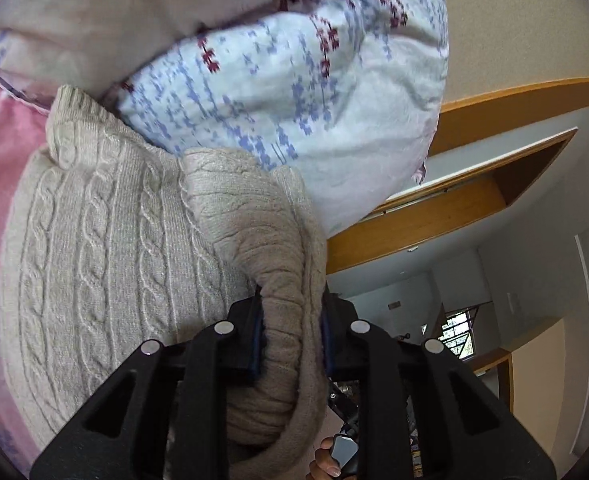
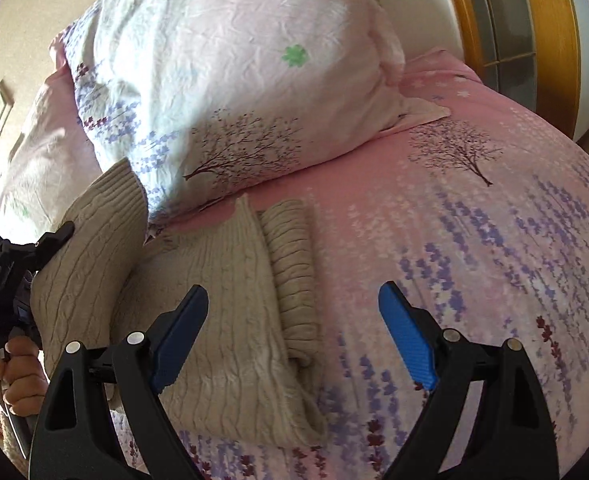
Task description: Fold small clothes
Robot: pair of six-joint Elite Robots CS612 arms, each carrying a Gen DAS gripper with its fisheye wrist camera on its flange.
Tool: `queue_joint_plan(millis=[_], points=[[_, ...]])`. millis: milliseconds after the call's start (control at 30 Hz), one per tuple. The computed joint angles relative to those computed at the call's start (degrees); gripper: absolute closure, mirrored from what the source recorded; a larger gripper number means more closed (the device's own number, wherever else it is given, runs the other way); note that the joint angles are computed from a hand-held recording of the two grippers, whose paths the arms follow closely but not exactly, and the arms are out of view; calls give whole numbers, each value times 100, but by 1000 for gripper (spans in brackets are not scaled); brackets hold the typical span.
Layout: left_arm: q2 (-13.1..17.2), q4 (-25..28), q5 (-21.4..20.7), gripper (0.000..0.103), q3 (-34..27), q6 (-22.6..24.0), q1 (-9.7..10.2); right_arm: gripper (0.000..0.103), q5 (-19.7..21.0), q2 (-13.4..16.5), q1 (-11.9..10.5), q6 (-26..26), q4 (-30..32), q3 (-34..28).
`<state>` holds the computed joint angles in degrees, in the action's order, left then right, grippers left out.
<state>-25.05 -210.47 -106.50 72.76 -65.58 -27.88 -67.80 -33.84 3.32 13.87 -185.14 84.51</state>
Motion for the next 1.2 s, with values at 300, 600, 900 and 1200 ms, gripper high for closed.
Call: queue_joint_plan(millis=[300,600,900,1200], points=[[423,1500,-883,70,-1007,603,-186,14,476,102,-277,507,135,-46],[-648,1122,468,37,705,1672,-156,31,2019,305,-457,614,659,-409],[-909,1560,872,33,1510,1594,6,78,2245,570,-338,652,1472,-967],[-735,1757,559,33,1269,1822,-70,94,1238,313,-148,205,-423,-615]])
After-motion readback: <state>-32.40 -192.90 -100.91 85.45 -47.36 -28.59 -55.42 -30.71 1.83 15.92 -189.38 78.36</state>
